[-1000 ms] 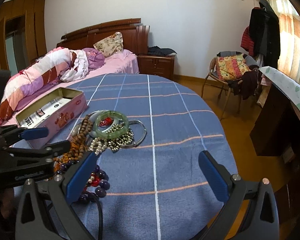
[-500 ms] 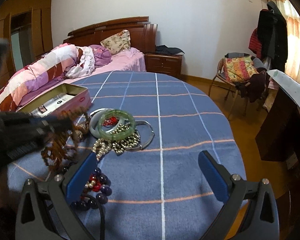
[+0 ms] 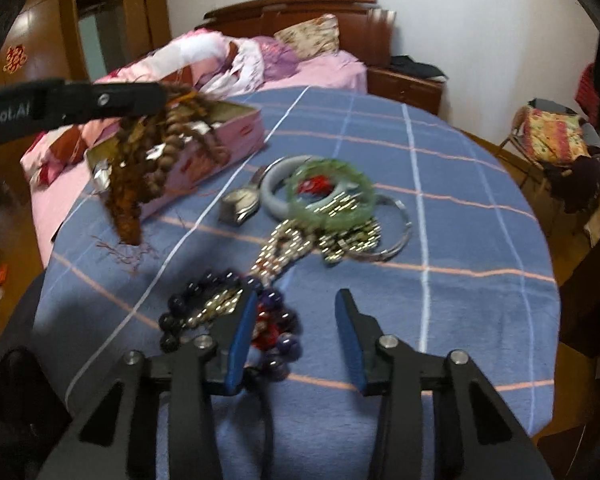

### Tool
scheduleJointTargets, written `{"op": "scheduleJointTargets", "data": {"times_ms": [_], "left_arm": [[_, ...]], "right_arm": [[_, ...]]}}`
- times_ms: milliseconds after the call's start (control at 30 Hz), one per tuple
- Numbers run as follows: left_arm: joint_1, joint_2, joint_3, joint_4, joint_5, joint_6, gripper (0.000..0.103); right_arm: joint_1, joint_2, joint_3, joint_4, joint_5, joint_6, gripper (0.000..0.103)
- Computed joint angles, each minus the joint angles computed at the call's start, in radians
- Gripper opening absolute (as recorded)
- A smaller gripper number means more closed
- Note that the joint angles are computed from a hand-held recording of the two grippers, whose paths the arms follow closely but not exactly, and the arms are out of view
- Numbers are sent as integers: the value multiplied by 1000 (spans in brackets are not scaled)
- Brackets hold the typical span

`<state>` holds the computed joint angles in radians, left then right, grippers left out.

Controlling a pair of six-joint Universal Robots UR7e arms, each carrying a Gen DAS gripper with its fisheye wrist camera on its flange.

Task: Organize jewelry
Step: 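Grasp the brown wooden bead strand with the left tool while the right tool grasps the dark purple bead bracelet, then carry the wooden beads with the left tool while the right tool carries the purple bracelet over the tin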

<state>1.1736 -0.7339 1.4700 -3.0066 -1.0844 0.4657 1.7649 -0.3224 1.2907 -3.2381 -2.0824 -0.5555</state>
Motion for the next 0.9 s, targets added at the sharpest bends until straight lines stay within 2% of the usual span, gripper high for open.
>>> {"op": "scheduleJointTargets", "data": {"times_ms": [100,267,900], "left_arm": [[4,-2,1,1,0,-7,7],[8,-11,12,-4,-2,-17,7],[5,-51,31,-44,-10,-13,7]], "right_arm": [[-6,0,4,27,-7,6,37],[-30,-33,34,82,87,50,17],[15,-89,98,-73,180,13,17]]}}
